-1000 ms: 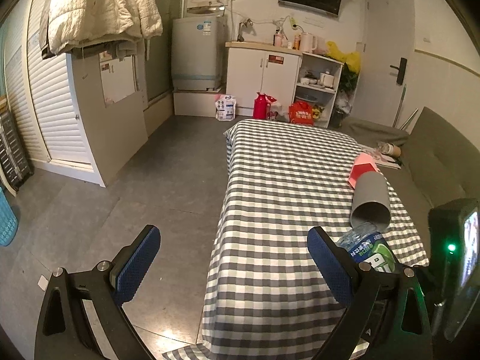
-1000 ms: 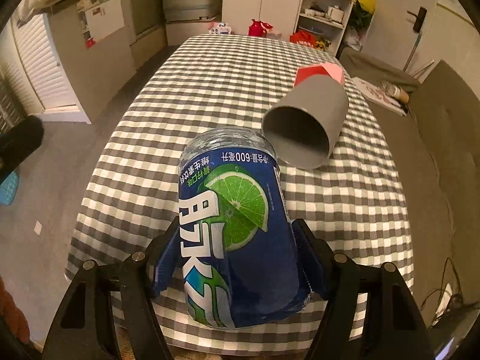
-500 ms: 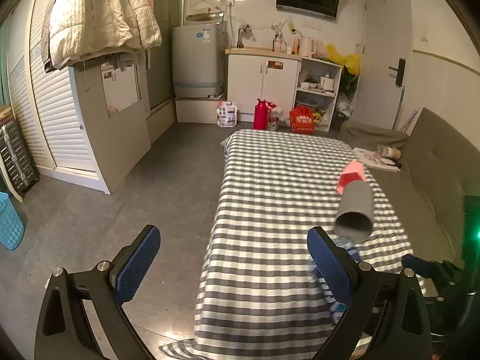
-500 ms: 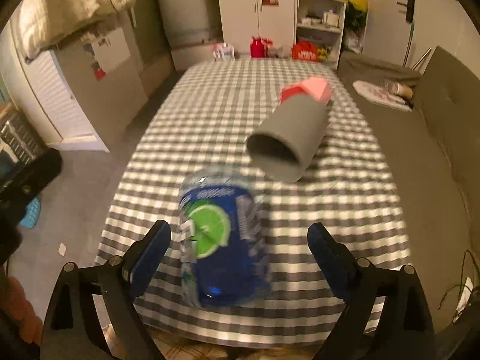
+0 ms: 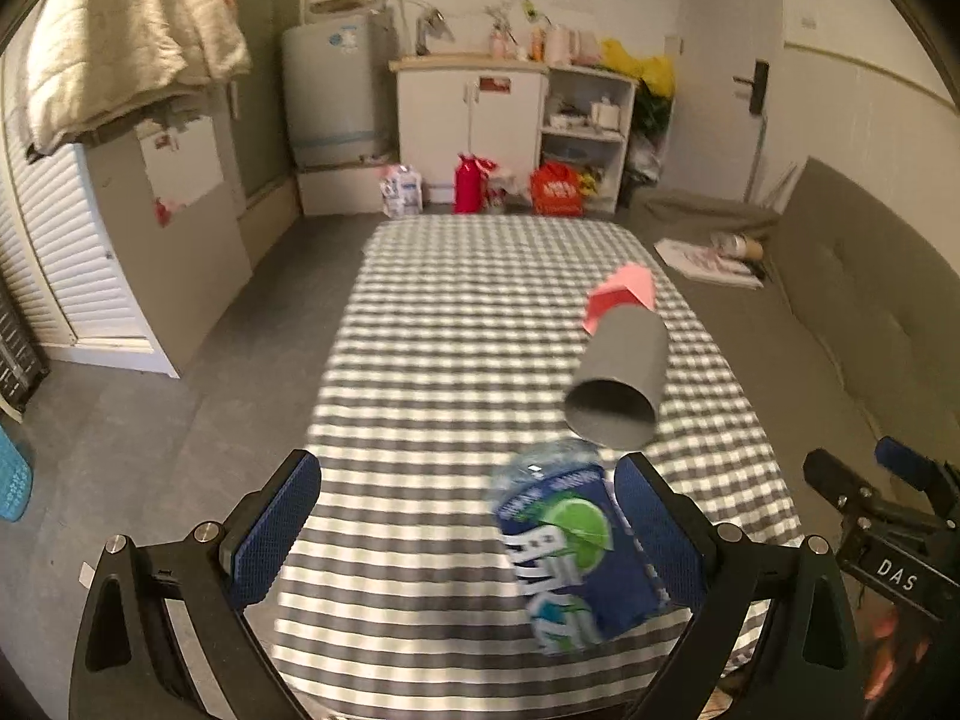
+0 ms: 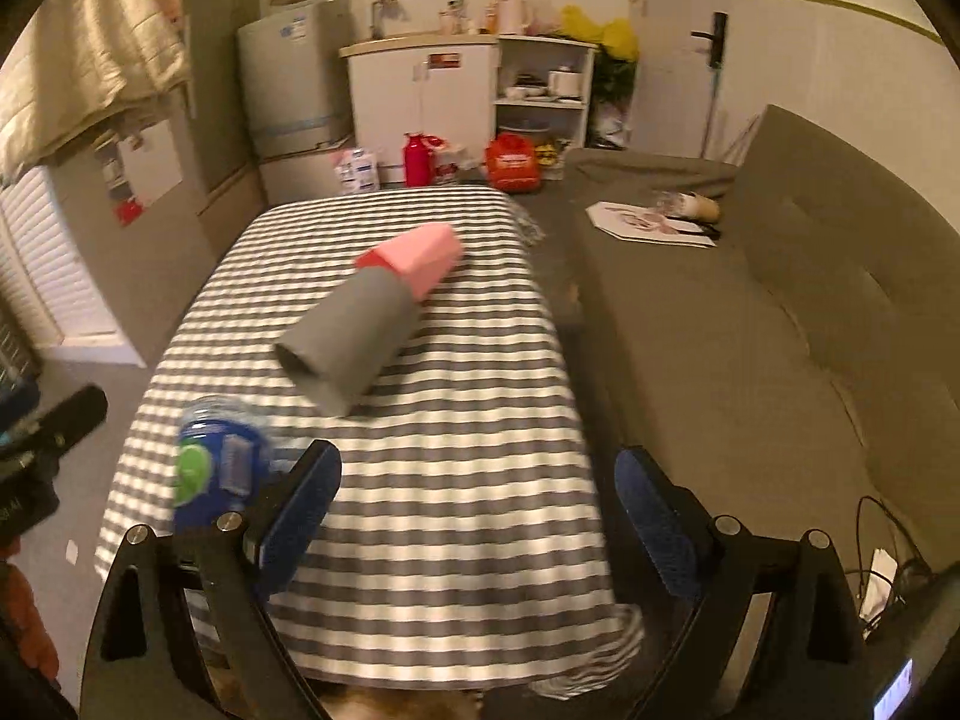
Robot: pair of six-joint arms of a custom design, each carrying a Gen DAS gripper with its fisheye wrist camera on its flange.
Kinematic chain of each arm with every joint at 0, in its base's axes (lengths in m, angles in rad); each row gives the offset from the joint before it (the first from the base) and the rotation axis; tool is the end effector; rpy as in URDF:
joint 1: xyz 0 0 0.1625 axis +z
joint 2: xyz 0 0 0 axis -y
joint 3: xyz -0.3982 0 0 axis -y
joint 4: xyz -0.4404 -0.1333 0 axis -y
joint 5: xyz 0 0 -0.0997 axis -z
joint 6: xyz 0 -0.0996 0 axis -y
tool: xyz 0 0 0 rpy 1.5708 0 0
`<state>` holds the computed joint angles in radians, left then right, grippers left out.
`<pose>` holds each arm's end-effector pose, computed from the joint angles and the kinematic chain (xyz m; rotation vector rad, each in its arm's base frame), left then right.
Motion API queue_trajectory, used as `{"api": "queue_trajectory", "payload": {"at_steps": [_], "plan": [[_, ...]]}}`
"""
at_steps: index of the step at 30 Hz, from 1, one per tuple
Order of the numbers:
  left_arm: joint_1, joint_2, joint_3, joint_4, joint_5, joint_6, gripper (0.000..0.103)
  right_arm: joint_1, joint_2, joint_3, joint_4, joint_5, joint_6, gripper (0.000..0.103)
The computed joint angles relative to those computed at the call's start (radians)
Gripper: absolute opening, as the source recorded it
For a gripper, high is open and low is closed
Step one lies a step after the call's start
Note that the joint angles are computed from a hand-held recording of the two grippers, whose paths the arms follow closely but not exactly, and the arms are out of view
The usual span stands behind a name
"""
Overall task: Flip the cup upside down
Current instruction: 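Carry the bottle toward the left tool while the left tool closes on it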
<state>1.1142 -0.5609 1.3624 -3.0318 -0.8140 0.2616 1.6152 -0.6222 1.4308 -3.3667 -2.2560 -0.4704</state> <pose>-0.1570 -0.7771 0.0618 0.5181 2.2755 -0.8772 0.1034 -0.7431 0.1167 0.1458 -2.1482 0.9527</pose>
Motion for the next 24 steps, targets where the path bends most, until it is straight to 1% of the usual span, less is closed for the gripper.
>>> {"api": "queue_trajectory", "payload": {"at_steps": [2, 4, 8, 10, 14, 17, 19, 20, 24], "plan": [[0.000, 0.019, -0.028, 0.063, -0.003, -0.035, 0.101, -0.016, -0.009, 0.004, 0.016, 0.014, 0.018, 0.093], [-0.002, 0.048, -0.072, 0.137, 0.019, -0.072, 0.101, -0.028, -0.009, 0.004, 0.030, 0.028, 0.029, 0.093], [0.012, 0.078, -0.138, 0.262, -0.014, -0.154, 0.101, -0.049, -0.002, -0.001, 0.056, 0.055, 0.043, 0.093], [0.017, 0.100, -0.170, 0.307, -0.004, -0.173, 0.101, -0.056, 0.011, -0.014, 0.080, 0.050, 0.053, 0.093], [0.025, 0.127, -0.206, 0.379, 0.011, -0.185, 0.101, -0.066, 0.018, -0.016, 0.083, 0.072, 0.046, 0.093], [0.034, 0.132, -0.213, 0.409, -0.005, -0.201, 0.101, -0.067, 0.022, -0.019, 0.059, 0.080, 0.034, 0.093], [0.039, 0.137, -0.220, 0.423, -0.007, -0.208, 0.101, -0.069, 0.024, -0.024, 0.061, 0.081, 0.036, 0.093], [0.041, 0.135, -0.220, 0.434, -0.015, -0.214, 0.099, -0.068, 0.027, -0.026, 0.063, 0.079, 0.036, 0.093], [0.051, 0.141, -0.246, 0.481, -0.048, -0.237, 0.099, -0.068, 0.036, -0.035, 0.076, 0.075, 0.035, 0.093]]}}
